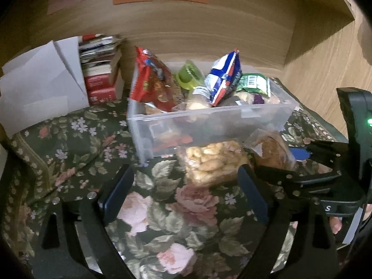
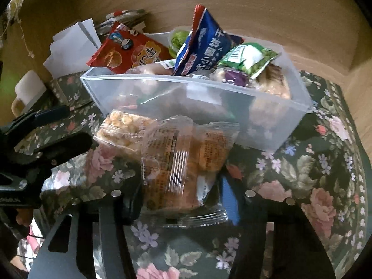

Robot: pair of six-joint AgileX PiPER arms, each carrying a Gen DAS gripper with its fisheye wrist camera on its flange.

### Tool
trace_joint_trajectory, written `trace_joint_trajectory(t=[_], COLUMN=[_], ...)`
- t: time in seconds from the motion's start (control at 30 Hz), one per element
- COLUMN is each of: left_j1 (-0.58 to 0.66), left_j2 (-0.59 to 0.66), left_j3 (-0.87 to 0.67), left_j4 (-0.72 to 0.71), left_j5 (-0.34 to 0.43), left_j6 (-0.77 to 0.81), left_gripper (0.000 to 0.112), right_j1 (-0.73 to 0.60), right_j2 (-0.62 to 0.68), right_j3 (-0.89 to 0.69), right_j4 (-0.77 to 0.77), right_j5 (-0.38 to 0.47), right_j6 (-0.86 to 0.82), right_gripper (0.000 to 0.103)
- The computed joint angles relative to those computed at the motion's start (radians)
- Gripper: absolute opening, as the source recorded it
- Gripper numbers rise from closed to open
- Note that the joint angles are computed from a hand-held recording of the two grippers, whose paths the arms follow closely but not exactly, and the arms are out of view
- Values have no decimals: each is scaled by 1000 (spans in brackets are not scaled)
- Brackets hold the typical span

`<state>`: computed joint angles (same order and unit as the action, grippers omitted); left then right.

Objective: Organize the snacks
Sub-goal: 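Grasp the peanut biscuit pack with the left tool while the right tool grasps the orange cookie pack, then lower both packs into the clear box and open both tools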

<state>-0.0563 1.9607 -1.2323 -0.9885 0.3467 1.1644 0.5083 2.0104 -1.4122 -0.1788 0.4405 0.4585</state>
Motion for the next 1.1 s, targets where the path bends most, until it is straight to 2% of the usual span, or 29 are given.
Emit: trace_joint_trajectory(t=[0.17, 0.3, 0.47, 0.53, 0.6, 0.63, 0.73, 0.9, 1.1], left_j1=[-47, -98, -130, -146, -152, -153, -142, -102, -64], left_j2=[54, 114, 188, 206, 218, 218, 210, 103, -15], left_j3=[-65, -134, -251, -273, -290, -289, -277, -135, -53], left_j4=[86, 251, 426, 484, 529, 525, 456, 249, -25], left_j5=[24, -7, 71, 69, 72, 73, 75, 18, 30], left_j6=[-102, -278, -475, -529, -577, -579, -523, -296, -49], left_gripper=[95, 95, 96, 96, 89, 82, 78, 77, 77], right_j1=[-23, -42, -68, -76, -78, -78, -73, -72, -51], right_j2=[-84, -149, -198, -205, -208, -207, -200, -204, -205], right_j3=[124, 193, 242, 253, 257, 257, 244, 229, 177], right_j4=[-76, -164, -203, -197, -207, -207, -213, -222, -360], right_j5=[-72, -106, -134, -147, -152, -154, -153, -157, -159], right_j6=[98, 193, 223, 215, 225, 225, 233, 232, 348], right_gripper=[50, 50, 50, 50, 50, 50, 50, 50, 50])
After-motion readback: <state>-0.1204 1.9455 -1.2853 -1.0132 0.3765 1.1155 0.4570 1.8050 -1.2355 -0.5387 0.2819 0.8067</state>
